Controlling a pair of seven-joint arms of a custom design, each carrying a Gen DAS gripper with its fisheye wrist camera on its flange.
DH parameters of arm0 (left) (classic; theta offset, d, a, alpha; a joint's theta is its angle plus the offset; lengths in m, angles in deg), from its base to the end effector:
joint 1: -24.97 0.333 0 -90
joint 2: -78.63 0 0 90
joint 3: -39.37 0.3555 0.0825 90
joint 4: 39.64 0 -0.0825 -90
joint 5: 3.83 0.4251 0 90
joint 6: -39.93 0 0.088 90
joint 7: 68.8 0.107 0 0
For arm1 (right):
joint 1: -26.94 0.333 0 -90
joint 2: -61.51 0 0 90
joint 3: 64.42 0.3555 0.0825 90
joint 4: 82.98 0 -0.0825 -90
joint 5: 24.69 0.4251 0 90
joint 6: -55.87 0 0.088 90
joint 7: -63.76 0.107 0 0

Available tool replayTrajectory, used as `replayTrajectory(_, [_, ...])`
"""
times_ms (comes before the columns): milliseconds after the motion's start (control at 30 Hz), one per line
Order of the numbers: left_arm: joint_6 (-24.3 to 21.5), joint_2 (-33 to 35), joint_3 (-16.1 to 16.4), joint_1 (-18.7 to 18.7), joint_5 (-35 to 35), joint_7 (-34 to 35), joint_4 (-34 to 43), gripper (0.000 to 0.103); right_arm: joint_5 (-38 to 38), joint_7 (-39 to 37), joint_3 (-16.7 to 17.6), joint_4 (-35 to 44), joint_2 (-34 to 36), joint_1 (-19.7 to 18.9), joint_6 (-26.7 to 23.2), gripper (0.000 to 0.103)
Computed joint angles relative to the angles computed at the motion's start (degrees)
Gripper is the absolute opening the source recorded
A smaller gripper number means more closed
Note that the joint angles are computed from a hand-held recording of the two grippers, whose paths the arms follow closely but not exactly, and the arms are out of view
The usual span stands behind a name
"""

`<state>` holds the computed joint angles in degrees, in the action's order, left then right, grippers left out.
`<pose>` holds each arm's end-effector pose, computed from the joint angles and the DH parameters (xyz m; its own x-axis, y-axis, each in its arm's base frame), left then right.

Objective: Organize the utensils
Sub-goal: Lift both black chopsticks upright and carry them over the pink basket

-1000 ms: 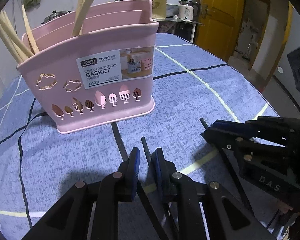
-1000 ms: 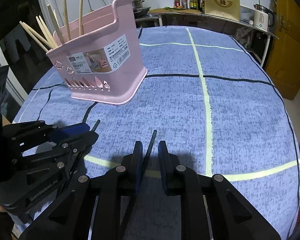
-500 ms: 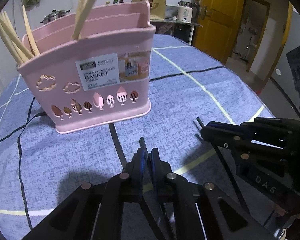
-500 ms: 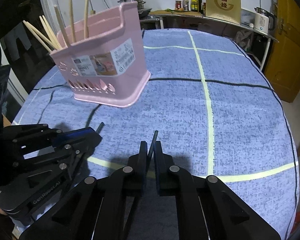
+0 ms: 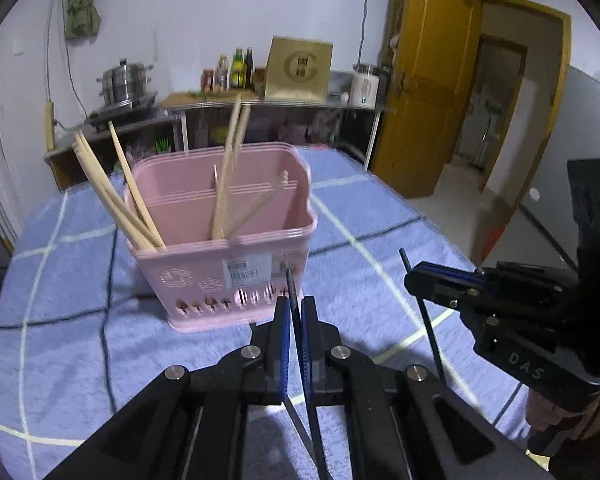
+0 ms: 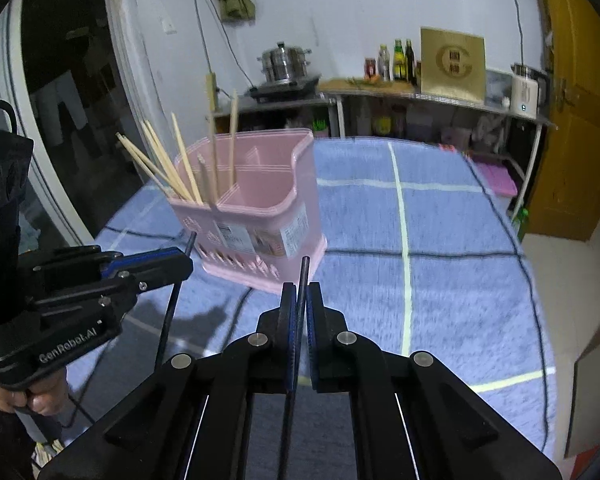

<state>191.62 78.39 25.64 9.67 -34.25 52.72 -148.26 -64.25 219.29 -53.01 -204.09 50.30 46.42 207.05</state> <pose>0.5719 -0.3022 0.6120 -0.6660 -0.7378 0.1102 -0.5522 0.3883 -0.7377 0.4813 0.3164 0.5998 -0.0329 -0.9886 -0.1467 -0.6409 0.1335 -0.7559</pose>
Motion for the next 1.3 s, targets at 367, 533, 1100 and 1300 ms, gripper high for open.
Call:
replayTrajectory(367, [1.04,-4.61,1.48,-0.35,-6.99,6.21,0.95,0.004,-9.40,5.48,2.56,3.63,-2.36,-1.31,-1.53,0.004])
replayTrajectory(533, [0.95,-5.98,2.14,-0.39,-8.60,7.43,0.37,0.004,-11.49,7.17,3.03,3.61,-3.21,-1.45,-1.61,0.004])
replayTrajectory(1100, [-1.12,-8.72,3.49,-0.62,-11.70,9.83,-1.19,0.004,-12.82,8.09,3.92,3.29,-5.00,-1.59,-1.42,0.004])
replayTrajectory(1300, [-2.08,-9.93,4.08,-0.47,-12.29,10.48,-1.34,0.004,-13.23,7.90,4.39,3.40,-5.52,-1.75,-1.19,0.004])
